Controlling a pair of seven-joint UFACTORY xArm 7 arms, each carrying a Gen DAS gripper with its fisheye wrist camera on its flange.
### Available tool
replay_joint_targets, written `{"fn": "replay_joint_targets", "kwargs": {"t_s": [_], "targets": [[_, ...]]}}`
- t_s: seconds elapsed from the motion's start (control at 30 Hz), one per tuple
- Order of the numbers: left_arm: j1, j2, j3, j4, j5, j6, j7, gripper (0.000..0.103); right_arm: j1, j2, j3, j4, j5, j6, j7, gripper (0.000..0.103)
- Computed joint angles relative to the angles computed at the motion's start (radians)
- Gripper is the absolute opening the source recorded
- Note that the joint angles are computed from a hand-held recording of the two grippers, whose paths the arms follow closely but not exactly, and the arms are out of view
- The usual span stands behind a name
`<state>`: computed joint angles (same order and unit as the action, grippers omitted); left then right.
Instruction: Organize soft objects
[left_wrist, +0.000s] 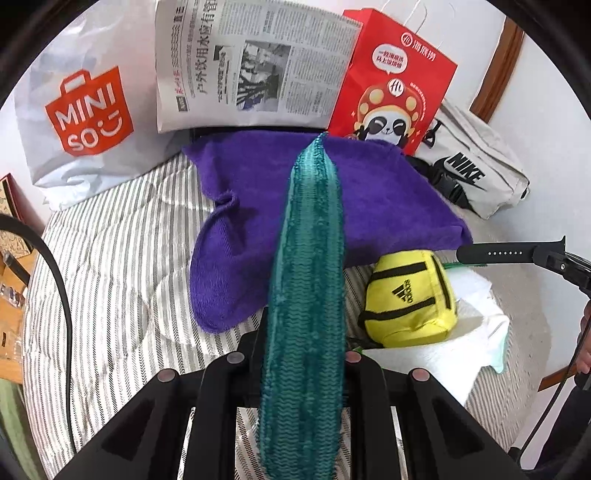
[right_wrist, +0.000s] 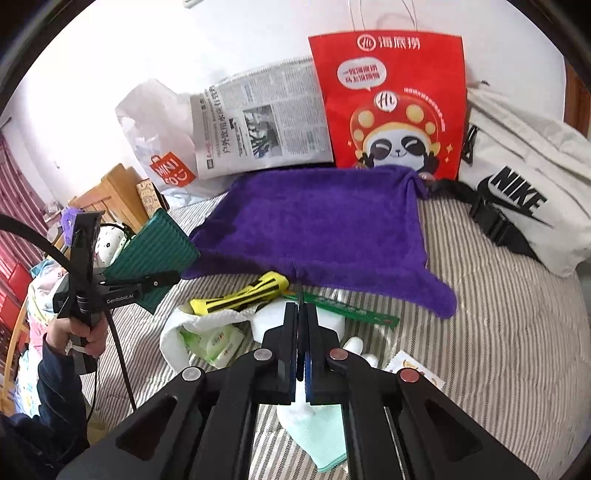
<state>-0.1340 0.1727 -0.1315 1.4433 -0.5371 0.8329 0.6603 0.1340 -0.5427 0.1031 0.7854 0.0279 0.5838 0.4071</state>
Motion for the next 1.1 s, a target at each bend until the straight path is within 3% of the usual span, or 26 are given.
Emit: {"fn": "replay_joint_targets", "kwargs": {"t_s": [0.27,0.53,0.8,0.87,1.1], "targets": [[-0.002,0.024,0.000,0.058,0.007,0.004,-0.035,0.018,-0.032,0.049,0.005,0.052,-0.043,-0.029,-0.004,0.003],[-0.004,0.133,-0.012,0.225,0.053,0.055,-0.108,0.018,-0.063,0.231,-0.021,0.178,-0.074,-0.099,-0.024,0.003],[-0.044,0.337,-0.023,0.507,0.187,0.130,-0.242,0.018,-0.099,0.438,-0.040,0.334,-0.170,-0.150,-0.002,0.003],[-0.061,0.387,-0.020,0.574,0.228,0.148,-0.267,0.018,-0.094,0.474,-0.058,0.358,-0.137,-0.166,-0.038,0.003],[-0.105,0.604,-0.031,0.900,0.286,0.294,-0.330,0.018,-0.098,0.564,-0.082,0.419,-0.152,-0.165,-0.038,0.003]]}}
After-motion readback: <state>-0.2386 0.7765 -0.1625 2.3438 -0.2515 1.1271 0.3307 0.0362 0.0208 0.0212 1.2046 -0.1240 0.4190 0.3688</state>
